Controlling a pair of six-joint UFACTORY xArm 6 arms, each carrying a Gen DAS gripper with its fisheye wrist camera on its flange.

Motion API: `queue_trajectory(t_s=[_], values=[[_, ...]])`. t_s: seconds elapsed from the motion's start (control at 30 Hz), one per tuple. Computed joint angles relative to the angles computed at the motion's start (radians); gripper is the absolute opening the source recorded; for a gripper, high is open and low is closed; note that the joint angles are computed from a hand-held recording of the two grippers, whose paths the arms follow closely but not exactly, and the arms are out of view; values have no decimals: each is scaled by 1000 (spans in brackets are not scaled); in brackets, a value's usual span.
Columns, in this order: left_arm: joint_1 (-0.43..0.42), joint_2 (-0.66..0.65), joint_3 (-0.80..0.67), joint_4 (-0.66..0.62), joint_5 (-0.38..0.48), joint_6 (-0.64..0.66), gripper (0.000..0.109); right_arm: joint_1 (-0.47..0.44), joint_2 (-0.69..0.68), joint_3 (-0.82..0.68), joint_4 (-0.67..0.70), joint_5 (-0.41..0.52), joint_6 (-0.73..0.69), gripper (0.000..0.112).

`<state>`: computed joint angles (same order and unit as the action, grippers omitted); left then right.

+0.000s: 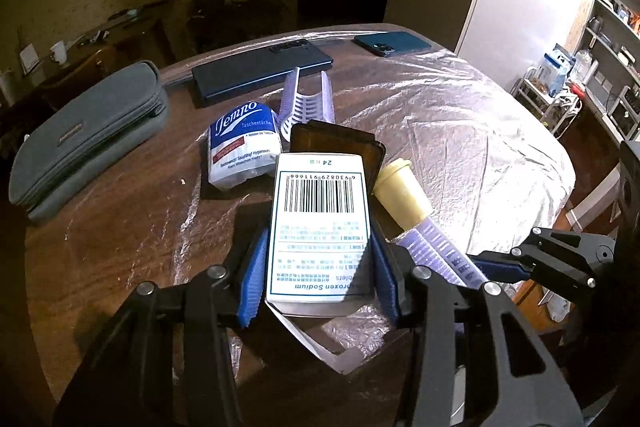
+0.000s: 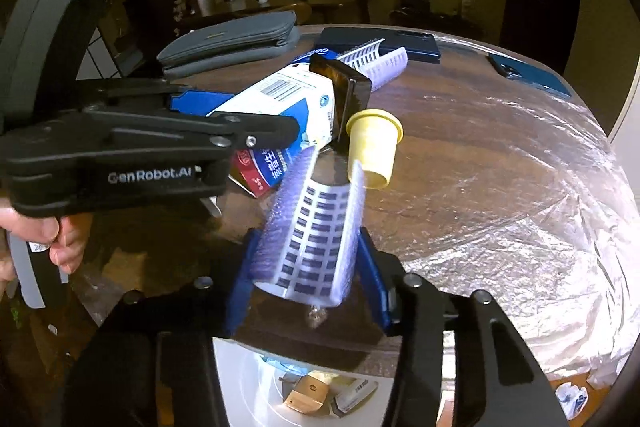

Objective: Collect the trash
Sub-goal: 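Grasp the white medicine box with the left gripper while the right gripper grasps the purple roller, then carry the white box and purple roller over the white bin with both grippers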

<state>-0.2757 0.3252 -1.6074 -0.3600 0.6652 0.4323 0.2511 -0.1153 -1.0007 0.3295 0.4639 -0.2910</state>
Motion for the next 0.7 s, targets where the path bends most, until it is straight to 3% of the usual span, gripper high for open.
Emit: queue_trajectory(t_s=[0.7], values=[[-8, -233, 266, -73, -95, 44, 47, -77, -165, 91, 149, 86, -132, 44]])
